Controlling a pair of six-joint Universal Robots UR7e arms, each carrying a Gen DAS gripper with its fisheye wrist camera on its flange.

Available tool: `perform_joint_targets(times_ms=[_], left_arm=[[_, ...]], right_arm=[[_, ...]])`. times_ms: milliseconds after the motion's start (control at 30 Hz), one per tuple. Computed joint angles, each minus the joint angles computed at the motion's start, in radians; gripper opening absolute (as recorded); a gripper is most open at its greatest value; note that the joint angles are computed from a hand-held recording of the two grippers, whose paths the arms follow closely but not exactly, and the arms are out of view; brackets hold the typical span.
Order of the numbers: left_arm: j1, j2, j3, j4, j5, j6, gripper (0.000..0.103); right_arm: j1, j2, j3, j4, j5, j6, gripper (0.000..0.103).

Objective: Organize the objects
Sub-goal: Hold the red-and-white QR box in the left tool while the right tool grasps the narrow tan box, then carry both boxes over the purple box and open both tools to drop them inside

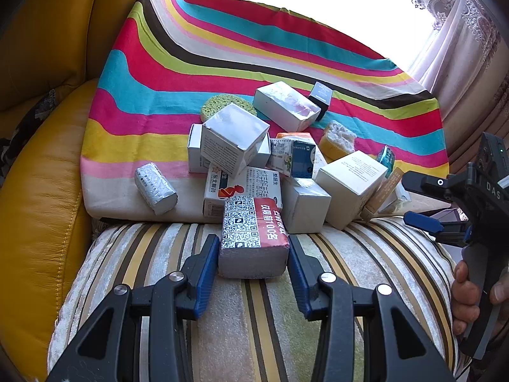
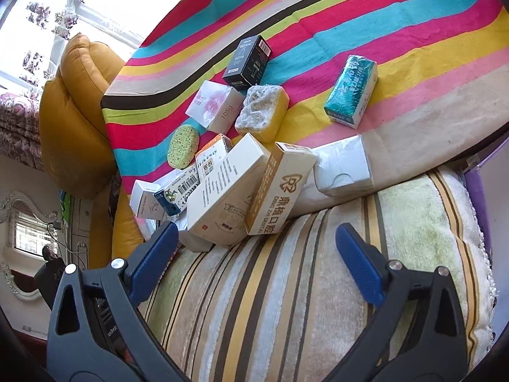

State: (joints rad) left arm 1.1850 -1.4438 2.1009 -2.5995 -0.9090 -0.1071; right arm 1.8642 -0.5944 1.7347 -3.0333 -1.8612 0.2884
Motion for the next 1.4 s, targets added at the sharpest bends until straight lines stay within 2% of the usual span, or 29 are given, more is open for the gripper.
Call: perform_joint_targets(times_ms=[233, 500, 700, 767, 833, 900, 1000, 1100, 1300, 1400], left_arm=[[0.001, 0.0, -0.001, 0.0, -0.001, 0.003, 0.044], [-0.005, 0.005, 0.001, -0.004, 0.019, 0.004, 0.044], [-0.014, 0.003, 0.009, -0.018, 0.037, 0.0, 0.044], [-0.018, -0.002, 0.013, -0.026, 0.035, -0.001, 0.044], [-0.025, -0.002, 0.014, -0.029, 0.036, -0.002, 0.044], [-0.032, -0.001, 0.017, -0.029, 0.038, -0.006, 0.044], [-0.046, -0.001, 0.023, -0.038, 0.033, -0.002, 0.043], [-0.06, 0.005, 0.026, -0.042, 0.032, 0.0, 0.043], [-0.089, 0.019, 0.03, -0.055, 0.013, 0.015, 0.043], [-0.102, 0.036, 0.024, -0.058, -0.005, 0.022, 0.043]], right_arm=[[-0.015, 0.049, -0.045, -0.024, 0.039, -0.017, 0.081], [-0.037, 0.068, -0.048, -0.078, 0.049, -0.022, 0.077], [-0.058, 0.069, -0.046, -0.083, 0.093, -0.013, 0.047], [-0.058, 0.062, -0.032, -0.095, 0.097, -0.018, 0.032], [-0.055, 0.053, -0.013, -0.123, 0.099, -0.024, 0.029], [-0.048, 0.045, 0.0, -0.139, 0.081, -0.032, 0.029], [-0.036, 0.031, 0.018, -0.148, 0.058, -0.044, 0.023], [-0.013, 0.025, 0.024, -0.153, 0.001, -0.079, 0.02], [0.015, 0.001, 0.048, -0.17, -0.062, -0.145, 0.019], [0.039, -0.018, 0.071, -0.209, -0.129, -0.192, 0.019]])
